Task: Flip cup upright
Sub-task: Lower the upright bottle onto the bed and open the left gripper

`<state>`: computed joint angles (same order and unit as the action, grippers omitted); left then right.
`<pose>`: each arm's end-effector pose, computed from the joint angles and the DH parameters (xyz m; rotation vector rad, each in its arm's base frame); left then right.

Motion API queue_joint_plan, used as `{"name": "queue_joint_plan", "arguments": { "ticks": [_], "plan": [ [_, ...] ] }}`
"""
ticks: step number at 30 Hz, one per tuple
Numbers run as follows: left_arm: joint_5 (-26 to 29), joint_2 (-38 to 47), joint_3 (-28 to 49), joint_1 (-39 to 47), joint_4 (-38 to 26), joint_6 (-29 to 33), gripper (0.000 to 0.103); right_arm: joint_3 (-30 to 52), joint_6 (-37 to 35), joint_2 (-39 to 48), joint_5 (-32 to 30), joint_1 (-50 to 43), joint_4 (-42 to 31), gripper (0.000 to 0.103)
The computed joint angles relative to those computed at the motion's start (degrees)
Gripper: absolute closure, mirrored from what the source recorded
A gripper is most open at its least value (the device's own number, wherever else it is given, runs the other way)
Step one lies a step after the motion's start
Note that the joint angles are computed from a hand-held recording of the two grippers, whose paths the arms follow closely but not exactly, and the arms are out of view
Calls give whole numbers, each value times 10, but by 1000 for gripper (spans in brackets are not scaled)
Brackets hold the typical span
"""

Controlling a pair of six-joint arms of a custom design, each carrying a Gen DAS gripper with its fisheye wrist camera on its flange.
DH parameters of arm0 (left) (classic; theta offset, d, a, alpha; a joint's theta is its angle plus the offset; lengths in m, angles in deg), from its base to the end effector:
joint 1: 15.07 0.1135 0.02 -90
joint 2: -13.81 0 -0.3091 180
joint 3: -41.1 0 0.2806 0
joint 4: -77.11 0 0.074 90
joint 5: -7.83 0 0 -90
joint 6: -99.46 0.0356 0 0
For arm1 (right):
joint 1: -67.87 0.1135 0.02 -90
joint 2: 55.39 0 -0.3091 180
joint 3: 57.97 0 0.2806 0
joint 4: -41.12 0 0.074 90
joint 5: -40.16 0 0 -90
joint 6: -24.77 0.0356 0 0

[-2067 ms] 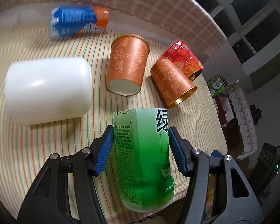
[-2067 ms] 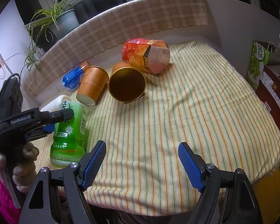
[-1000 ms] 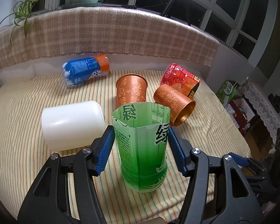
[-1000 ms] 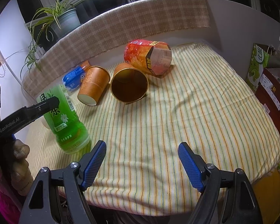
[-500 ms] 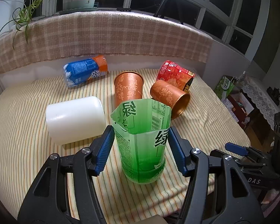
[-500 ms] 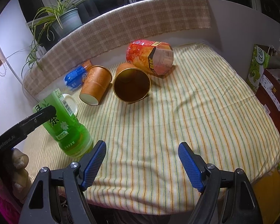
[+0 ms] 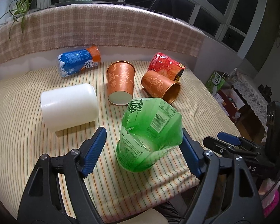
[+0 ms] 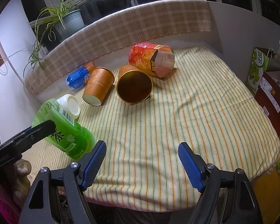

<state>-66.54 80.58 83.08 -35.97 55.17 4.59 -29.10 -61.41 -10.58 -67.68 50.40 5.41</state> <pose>0.2087 -0.0900 0.2010 0.4662 2.3693 -0.5359 0.1344 -0.0309 0.1697 0.3184 2.4119 0.2782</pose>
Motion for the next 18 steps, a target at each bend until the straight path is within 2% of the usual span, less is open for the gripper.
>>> {"name": "queue_joint_plan", "arguments": {
  "ticks": [7, 16, 18],
  "plan": [
    [8, -43, -15, 17, -23, 14, 22, 3, 14, -41, 40, 35, -13, 21],
    [12, -151, -36, 56, -73, 29, 22, 11, 38, -102, 109, 97, -30, 17],
    [8, -185, -43, 69, -84, 29, 17, 13, 45, -120, 129, 112, -36, 15]
  ]
}}
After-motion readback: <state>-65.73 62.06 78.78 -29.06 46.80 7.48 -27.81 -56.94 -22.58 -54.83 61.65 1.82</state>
